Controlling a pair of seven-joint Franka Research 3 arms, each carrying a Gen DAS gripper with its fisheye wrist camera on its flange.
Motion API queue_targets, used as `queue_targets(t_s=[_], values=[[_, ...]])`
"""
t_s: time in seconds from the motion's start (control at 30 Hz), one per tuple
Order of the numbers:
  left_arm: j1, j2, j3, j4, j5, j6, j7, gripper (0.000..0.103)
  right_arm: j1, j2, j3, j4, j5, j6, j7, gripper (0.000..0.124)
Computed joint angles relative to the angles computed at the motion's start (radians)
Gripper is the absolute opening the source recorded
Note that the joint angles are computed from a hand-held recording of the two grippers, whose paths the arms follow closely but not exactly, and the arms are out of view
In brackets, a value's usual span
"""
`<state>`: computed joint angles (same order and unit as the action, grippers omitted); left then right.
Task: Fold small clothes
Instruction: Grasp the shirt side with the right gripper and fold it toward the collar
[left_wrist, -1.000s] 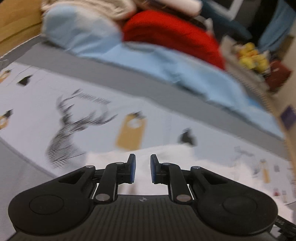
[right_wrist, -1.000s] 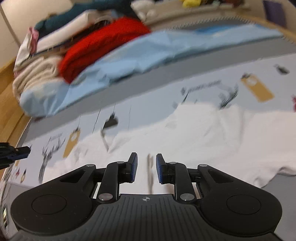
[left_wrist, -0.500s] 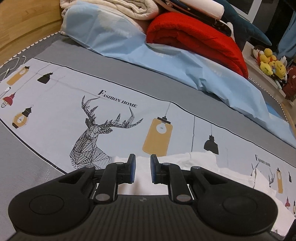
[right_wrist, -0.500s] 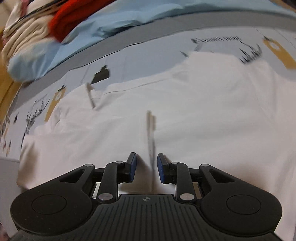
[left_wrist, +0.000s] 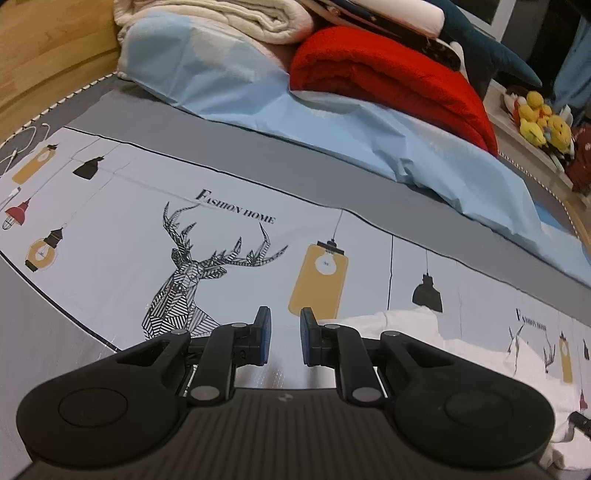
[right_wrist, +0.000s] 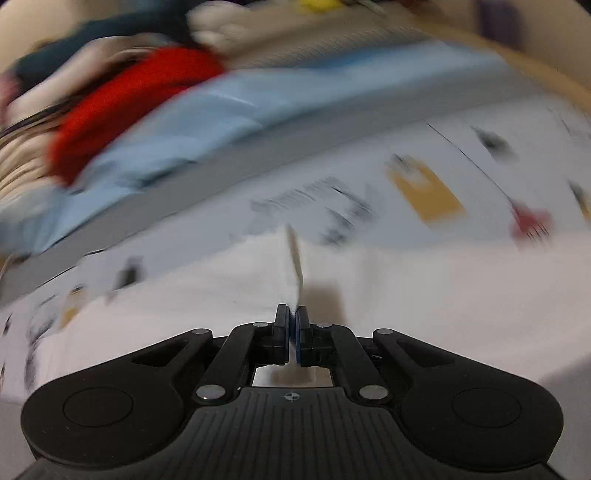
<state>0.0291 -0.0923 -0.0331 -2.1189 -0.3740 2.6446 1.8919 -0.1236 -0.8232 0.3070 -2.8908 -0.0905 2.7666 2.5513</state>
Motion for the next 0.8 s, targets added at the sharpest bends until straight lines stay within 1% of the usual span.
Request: queue_targets(t_s=[0.1,0.17,0.33,0.37,0.43,0.53,0.6,0.63,0.67,0.7,0.73,0.77,0.8], values=[[-0.003,0.012,-0.003,0.009,0.000,-0.035,0.014,0.017,-0.031,-0.015,0.025,-0.010,-0.058,0.012,-0.038,0.002],[-0.006,0.018,-0.008,0.013,-0.005,-0.065,0.033,0.017,-0.023,-0.017,0.006,-0.026,-0.051,0.021,-0.051,0.002],[-0.016,0.033,-0.019,0.017,-0.060,-0.151,0.119,0.017,-0.053,-0.013,-0.006,-0.032,-0.035,0.030,-0.046,0.002],[-0.018,0.038,-0.023,0.017,-0.062,-0.176,0.136,0.017,-0.058,-0.001,0.001,-0.025,-0.036,0.031,-0.046,0.002],[-0.023,0.045,-0.034,0.011,-0.061,-0.215,0.172,0.017,-0.048,-0.006,-0.005,-0.026,-0.031,0.002,-0.055,0.002],[-0.037,0.053,-0.054,-0.016,-0.027,-0.222,0.226,0.017,-0.029,0.028,-0.033,-0.010,-0.023,-0.049,-0.081,0.005],[-0.041,0.076,-0.069,-0.027,0.112,-0.209,0.180,0.016,-0.079,0.015,0.018,-0.003,-0.047,-0.090,-0.012,0.009],[-0.042,0.089,-0.074,-0.038,0.208,-0.177,0.126,0.012,-0.095,-0.001,0.033,-0.009,-0.064,-0.086,0.019,0.010],[-0.041,0.100,-0.075,-0.050,0.311,-0.134,0.050,0.011,-0.101,-0.014,0.038,-0.018,-0.076,-0.067,0.038,0.010],[-0.038,0.111,-0.073,-0.048,0.371,-0.111,-0.017,0.011,-0.097,-0.023,0.033,-0.029,-0.083,-0.039,0.046,0.010],[-0.032,0.122,-0.069,-0.032,0.374,-0.114,-0.058,0.011,-0.087,-0.023,0.023,-0.036,-0.084,-0.005,0.043,0.010],[-0.023,0.127,-0.067,-0.016,0.324,-0.117,-0.066,0.011,-0.077,-0.018,0.012,-0.041,-0.082,0.019,0.032,0.011],[-0.014,0.126,-0.067,-0.009,0.249,-0.106,-0.050,0.011,-0.062,-0.005,-0.003,-0.043,-0.074,0.044,0.014,0.012]])
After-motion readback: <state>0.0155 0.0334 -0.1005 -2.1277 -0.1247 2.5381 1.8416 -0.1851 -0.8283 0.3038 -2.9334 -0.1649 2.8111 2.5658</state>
